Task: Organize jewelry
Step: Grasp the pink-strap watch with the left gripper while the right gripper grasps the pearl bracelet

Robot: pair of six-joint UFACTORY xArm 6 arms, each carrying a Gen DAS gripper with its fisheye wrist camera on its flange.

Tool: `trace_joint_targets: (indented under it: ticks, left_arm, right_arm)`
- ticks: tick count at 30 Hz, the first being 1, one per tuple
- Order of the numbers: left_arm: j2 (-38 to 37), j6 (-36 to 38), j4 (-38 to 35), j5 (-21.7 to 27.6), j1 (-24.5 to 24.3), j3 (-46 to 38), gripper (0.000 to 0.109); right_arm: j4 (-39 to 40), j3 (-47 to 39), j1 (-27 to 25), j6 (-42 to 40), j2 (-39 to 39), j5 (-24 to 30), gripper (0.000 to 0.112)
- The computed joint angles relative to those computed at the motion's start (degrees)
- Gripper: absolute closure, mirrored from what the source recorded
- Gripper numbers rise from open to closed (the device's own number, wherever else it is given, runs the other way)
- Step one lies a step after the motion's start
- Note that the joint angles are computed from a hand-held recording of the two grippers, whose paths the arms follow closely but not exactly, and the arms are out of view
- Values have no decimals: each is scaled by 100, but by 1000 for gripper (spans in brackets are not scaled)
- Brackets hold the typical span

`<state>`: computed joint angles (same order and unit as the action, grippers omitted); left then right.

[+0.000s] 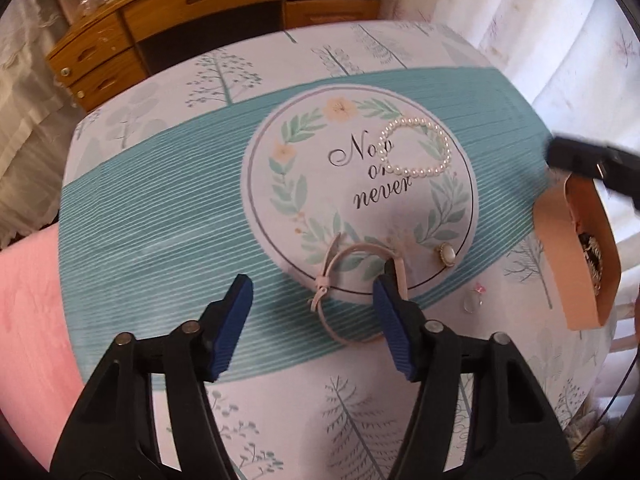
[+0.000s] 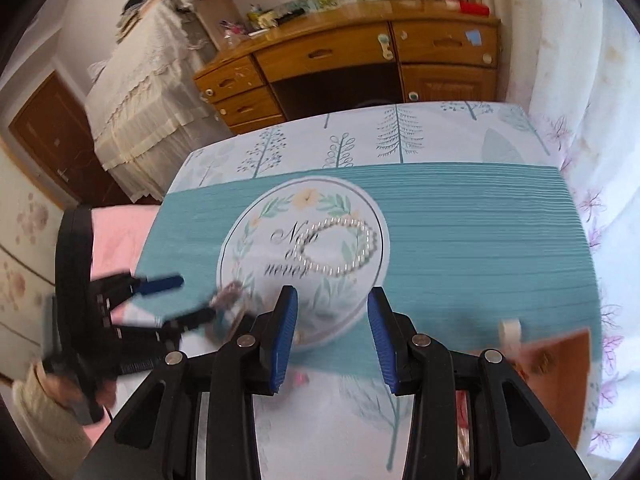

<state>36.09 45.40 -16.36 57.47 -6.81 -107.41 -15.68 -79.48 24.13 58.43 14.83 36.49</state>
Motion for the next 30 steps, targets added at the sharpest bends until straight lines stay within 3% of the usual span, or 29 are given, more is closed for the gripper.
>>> trace_joint_targets:
  ticks: [13, 22, 24, 27, 30]
  left_arm:
    - [561, -168, 387, 373, -162, -634, 64]
    - [716, -366, 560, 480, -212, -834, 71]
    - [711, -392, 573, 464, -223, -825, 78]
    - [698, -536, 665, 436, -252, -814, 99]
    - [597, -678, 725, 260, -273, -623, 101]
  right_arm:
    - [1148, -2808, -742, -1153, 2320, 1557, 80]
    - [795, -3957, -631, -1336, 3107, 2535, 92]
    - [597, -4210, -572, -1393, 3269, 2711, 95]
    - [275, -4403, -487, -1456, 3393, 2978, 103]
    - [142, -4280, -428, -1469, 3322, 2963, 105]
